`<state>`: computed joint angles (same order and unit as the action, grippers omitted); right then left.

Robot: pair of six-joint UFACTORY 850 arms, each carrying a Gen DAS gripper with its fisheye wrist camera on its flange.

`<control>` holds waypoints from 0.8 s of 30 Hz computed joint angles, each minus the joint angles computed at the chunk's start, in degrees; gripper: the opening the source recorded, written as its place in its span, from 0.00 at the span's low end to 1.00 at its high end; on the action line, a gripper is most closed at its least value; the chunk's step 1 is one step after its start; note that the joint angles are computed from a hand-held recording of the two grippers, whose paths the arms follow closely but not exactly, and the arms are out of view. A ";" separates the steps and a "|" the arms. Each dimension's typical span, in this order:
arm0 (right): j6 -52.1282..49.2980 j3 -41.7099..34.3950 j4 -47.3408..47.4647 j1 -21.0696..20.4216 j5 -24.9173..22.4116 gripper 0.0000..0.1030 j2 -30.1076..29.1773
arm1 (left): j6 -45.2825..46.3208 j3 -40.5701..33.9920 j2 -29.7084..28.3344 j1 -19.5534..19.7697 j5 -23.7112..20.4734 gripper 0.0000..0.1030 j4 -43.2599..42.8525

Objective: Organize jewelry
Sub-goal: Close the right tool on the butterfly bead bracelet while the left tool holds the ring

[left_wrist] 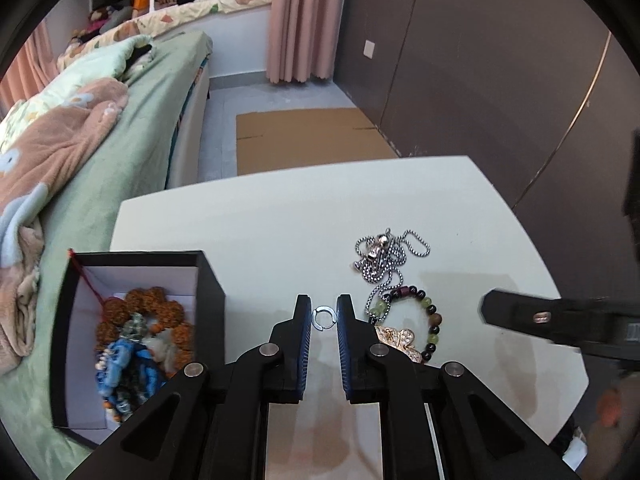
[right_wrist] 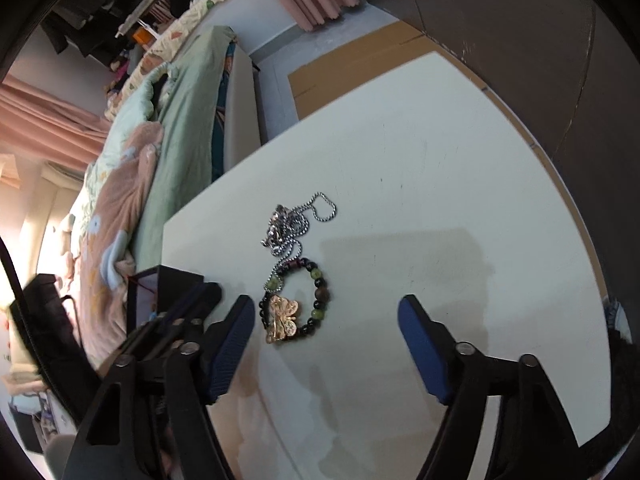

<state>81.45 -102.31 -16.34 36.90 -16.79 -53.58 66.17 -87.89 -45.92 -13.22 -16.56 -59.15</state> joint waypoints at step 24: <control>-8.61 -23.79 0.13 2.27 -20.80 0.11 -14.23 | 19.05 7.35 6.97 5.49 -3.11 0.13 -19.02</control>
<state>72.84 -126.11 -16.21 39.17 -37.58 -67.81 85.23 -80.54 -38.94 -7.73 -19.67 -78.17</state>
